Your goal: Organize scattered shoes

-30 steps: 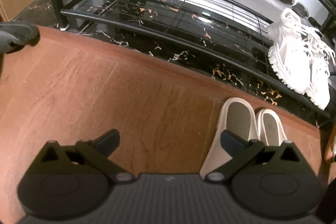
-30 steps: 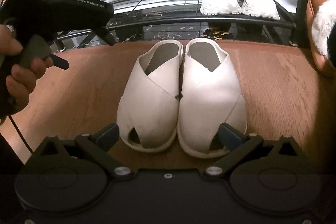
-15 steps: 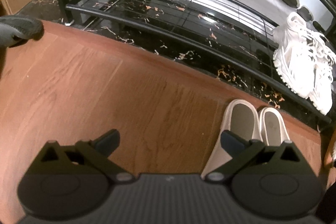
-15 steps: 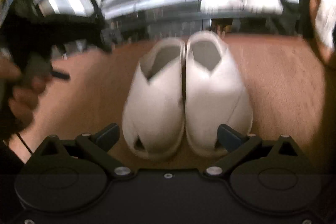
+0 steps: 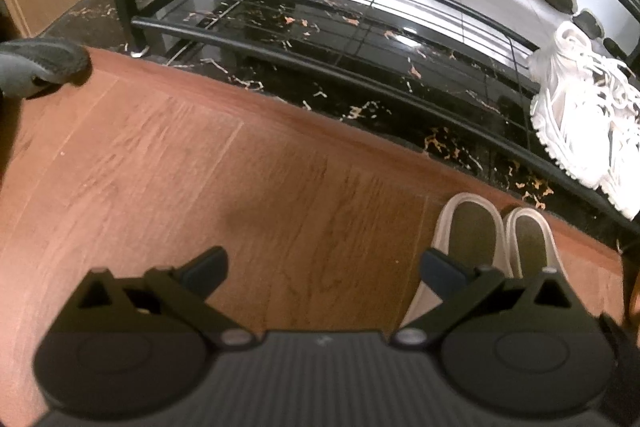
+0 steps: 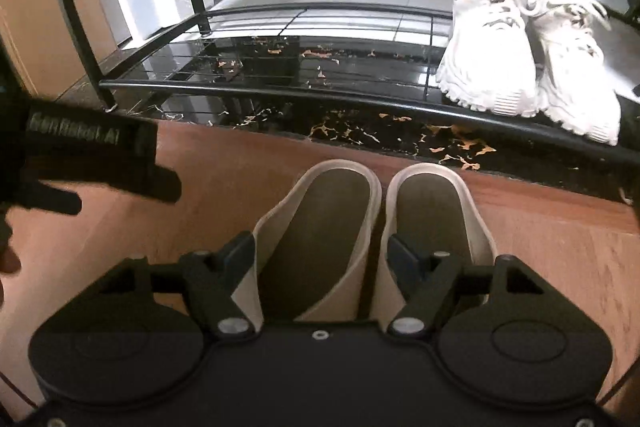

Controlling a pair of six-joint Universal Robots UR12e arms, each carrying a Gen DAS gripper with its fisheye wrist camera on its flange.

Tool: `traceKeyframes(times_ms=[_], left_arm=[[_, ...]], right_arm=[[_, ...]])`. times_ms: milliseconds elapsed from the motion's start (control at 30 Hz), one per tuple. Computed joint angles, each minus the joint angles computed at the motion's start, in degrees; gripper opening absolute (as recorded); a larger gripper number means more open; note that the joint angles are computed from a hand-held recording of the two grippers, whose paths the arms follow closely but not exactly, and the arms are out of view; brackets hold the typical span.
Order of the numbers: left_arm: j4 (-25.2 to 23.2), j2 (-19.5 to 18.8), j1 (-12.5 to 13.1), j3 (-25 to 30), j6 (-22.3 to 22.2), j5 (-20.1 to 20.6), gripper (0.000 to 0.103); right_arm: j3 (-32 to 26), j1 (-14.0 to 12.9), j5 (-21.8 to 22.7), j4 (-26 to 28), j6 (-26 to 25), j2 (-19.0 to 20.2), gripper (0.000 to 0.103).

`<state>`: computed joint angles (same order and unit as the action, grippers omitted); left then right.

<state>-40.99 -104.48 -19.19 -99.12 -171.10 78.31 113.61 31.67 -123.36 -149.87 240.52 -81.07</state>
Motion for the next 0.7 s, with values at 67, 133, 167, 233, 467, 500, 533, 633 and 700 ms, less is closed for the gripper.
traceKeyframes(times_ms=[67, 133, 167, 233, 467, 500, 533, 633, 700], left_arm=[[-0.5, -0.3, -0.1, 0.2, 0.2, 0.1, 0.102], [-0.9, -0.4, -0.1, 0.4, 0.0, -0.2, 0.102], [-0.9, -0.5, -0.1, 0.4, 0.2, -0.2, 0.102], [-0.8, -0.5, -0.2, 0.4, 0.6, -0.3, 0.102], [-1.1, -0.7, -0.4, 0.4, 0.7, 0.0, 0.102], [-1.1, -0.7, -0.4, 0.4, 0.6, 0.0, 0.102], [-1.0, -0.8, -0.5, 0.5, 0.7, 0.2, 0.102], [-0.9, -1.2, -0.8, 0.8, 0.6, 1.8, 0.102], [-1.1, -1.2, -0.6, 0.9, -0.3, 1.7, 0.102]], right_arm=[[0.3, -0.6, 0.9, 0.7, 2.0, -0.7, 0.057], [0.6, -1.3, 2.0, 1.6, 4.0, -1.3, 0.057], [0.8, -1.7, 3.1, 2.4, 4.5, -1.6, 0.058], [0.9, -2.9, 6.0, 4.3, 4.2, -1.7, 0.056], [-2.0, -3.5, 6.9, 10.4, -5.2, 0.1, 0.026], [-2.4, -3.4, 6.6, 11.1, -5.8, 0.3, 0.024], [-2.7, -3.3, 6.3, 11.8, -6.5, 0.4, 0.022], [-2.1, -2.7, 4.7, 10.6, -5.6, 0.4, 0.020], [-2.0, -2.2, 3.5, 10.0, -4.4, 0.3, 0.015]])
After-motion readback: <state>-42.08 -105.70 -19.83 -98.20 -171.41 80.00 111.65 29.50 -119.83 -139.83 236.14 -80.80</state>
